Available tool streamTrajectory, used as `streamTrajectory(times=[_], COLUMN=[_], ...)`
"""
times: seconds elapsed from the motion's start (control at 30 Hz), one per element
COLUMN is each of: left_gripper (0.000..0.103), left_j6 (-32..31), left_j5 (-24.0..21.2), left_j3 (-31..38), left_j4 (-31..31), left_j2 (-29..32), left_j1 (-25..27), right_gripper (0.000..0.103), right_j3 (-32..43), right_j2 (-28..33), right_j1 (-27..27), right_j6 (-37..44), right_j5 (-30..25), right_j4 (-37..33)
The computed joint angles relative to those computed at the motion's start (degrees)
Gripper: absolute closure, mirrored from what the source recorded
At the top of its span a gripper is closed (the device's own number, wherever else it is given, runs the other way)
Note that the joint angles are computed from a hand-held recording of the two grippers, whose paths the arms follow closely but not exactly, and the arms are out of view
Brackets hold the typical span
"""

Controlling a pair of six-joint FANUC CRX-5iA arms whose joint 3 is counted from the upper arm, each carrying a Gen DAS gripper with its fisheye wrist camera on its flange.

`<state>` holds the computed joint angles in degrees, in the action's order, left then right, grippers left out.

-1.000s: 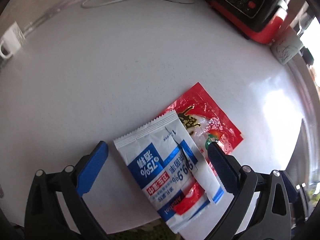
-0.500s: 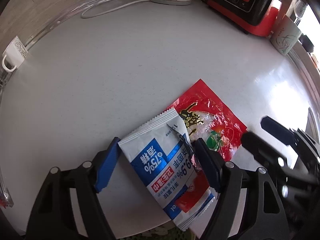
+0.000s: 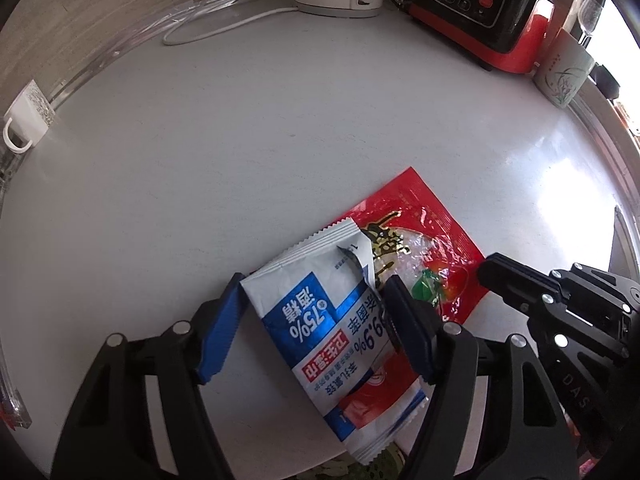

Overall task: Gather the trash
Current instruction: 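Grasp the alcohol wipe packet with the left gripper while the right grasps the red wrapper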

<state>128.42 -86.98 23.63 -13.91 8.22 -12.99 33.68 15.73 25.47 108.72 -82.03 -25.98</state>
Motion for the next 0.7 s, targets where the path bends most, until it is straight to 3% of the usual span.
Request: streamTrajectory(times=[0.07, 0.17, 0.23, 0.33, 0.7], left_gripper=[0.038, 0.051, 0.076, 0.094, 0.100], left_j6=[-0.1, 0.1, 0.5, -0.8, -4.5], left_j5=[0.4, 1.0, 1.0, 2.5, 4.7], left_j3=[-0.4, -1.2, -1.6, -3.6, -7.1], left_j4=[-0.3, -1.1, -1.3, 1.1, 2.1], left_j2=[-0.3, -1.2, -1.7, -3.1, -6.7], left_j1=[-0.1, -0.2, 0.3, 2.8, 5.7], right_gripper=[0.102, 0.102, 0.102, 0.102, 0.102], right_j3=[-0.3, -1.0, -1.5, -1.3, -1.5], right_j2=[-0.2, -0.9, -1.5, -1.7, -3.5], right_j1=[-0.2, -0.1, 0.0, -0.5, -1.7], right_j6=[0.0, 0.2, 0.1, -0.6, -2.5], right_j5=[0.1, 0.7, 1.3, 1.9, 6.3], right_j4=[-0.5, -0.5, -0.1, -0.1, 2.5])
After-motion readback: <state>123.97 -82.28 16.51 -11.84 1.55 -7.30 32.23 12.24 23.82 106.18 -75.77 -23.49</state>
